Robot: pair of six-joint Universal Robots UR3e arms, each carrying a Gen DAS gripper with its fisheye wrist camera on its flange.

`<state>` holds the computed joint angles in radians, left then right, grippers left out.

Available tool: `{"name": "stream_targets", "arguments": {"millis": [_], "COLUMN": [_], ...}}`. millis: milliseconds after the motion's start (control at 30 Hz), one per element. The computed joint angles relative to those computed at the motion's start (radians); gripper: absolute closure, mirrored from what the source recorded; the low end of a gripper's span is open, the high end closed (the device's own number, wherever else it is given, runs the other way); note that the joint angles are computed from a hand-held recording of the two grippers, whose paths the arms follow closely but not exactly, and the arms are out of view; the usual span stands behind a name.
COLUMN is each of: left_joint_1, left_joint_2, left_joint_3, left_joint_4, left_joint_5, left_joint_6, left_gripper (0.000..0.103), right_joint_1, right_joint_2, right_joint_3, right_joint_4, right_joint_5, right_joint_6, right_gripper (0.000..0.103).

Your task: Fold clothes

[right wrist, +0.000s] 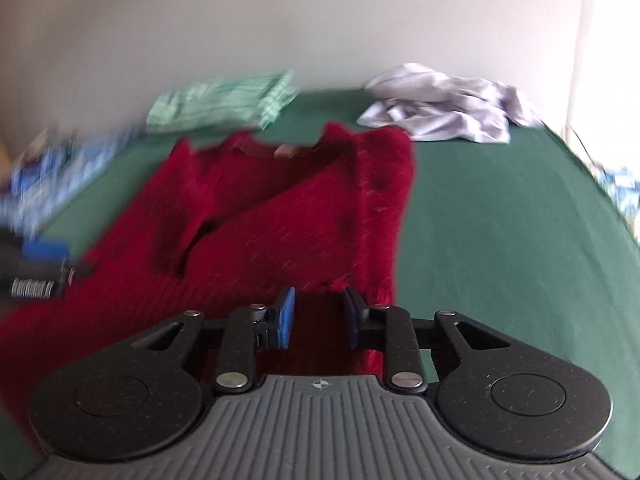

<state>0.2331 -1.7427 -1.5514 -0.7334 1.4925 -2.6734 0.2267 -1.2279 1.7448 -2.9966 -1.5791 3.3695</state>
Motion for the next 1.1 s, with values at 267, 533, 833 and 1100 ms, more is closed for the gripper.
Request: {"name": "stream_targets", "arguments": {"millis": [267, 533, 833, 1100], "left_joint_1": [-0.001, 0.011, 0.027, 0.049], "left_joint_2": [-0.003, -0.018, -0.041, -0.054], "left_joint_3": [0.003, 0.043, 0.082, 0.093], "left_joint_4": [-0.003, -0.053, -0.088, -0.097], "left_joint_5": [0.014, 0.007, -0.004, -0.031], "left_joint_6": [-0.018, -0.031, -0.022, 0.001], "left_gripper": [0.047, 0.04, 0.027, 0.017], "right_joint_1": [-0.017, 0.021, 0.048, 0.086], "right_joint_2": [0.03, -0.172, -0.036, 0.075], "right_joint_3": [-0.072, 0.032, -0.046, -0.097], "right_joint_4": [0.055, 0.046, 0.143, 0.04], "right_joint_5": [-0.032, 0.006, -0.048, -0.142], "right_joint_6": [0.033, -0.018, 0.021, -0.002], "right_gripper": [0.069, 0.071, 0.072, 0.06]}}
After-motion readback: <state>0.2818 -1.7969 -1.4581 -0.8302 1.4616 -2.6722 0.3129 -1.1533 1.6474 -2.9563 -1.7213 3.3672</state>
